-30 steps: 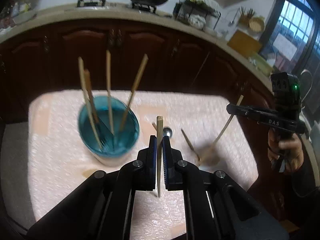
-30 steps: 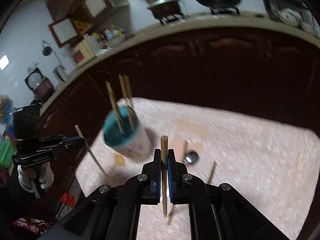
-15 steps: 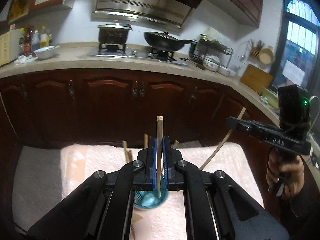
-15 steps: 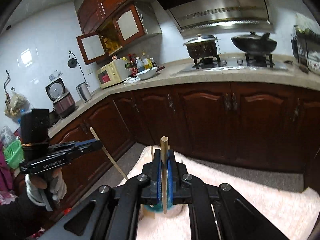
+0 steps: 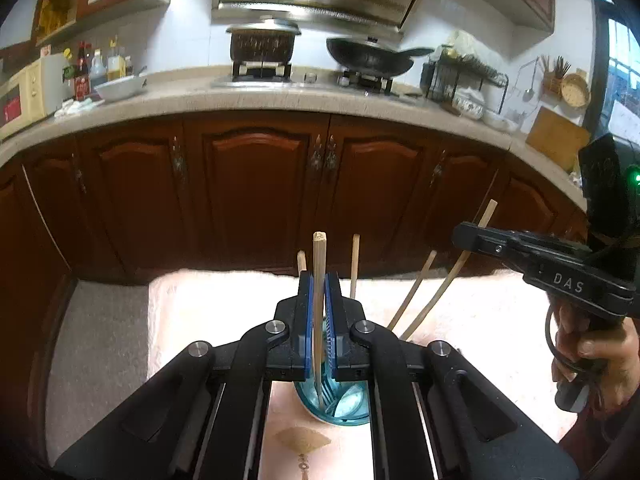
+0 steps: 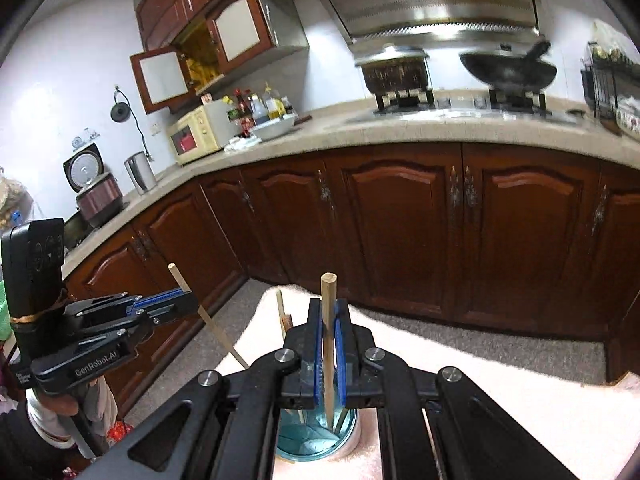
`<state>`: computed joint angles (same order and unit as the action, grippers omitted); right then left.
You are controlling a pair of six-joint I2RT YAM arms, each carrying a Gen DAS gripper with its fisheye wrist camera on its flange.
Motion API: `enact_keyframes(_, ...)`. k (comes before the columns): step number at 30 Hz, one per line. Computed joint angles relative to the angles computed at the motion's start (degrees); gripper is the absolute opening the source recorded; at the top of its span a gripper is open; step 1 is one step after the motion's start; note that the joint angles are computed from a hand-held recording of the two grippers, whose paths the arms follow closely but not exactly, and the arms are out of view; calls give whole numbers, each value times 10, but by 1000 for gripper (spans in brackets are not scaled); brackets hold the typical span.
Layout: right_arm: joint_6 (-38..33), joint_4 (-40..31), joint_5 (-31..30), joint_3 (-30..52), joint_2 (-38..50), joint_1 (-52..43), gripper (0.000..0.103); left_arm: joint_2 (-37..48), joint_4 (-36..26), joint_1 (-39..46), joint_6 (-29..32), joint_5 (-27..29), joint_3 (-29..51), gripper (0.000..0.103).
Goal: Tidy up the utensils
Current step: 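Lower the chopsticks into the cup and open both grippers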
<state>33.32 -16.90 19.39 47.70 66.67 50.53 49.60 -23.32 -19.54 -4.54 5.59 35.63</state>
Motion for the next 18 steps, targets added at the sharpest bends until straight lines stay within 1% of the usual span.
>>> enact_keyframes(3, 9, 28, -23, -24, 13, -17, 5, 12, 26, -23, -6, -28, -24, 4)
enact_keyframes(8, 25, 66, -62, -65, 21, -47, 5, 45, 54, -53, -24, -55, -39, 4)
enact_keyframes(12, 40, 88, -78, -91, 34, -54, 5, 58, 67, -67, -35, -65, -50, 4)
enact_keyframes(15, 50, 106, -91, -110, 41, -59, 5, 55, 76, -83, -40, -85, -59, 4)
enact_keyframes(18, 55, 115, -98, -121, 41, -60, 5, 55, 74, -84, -45, -81, -58, 4)
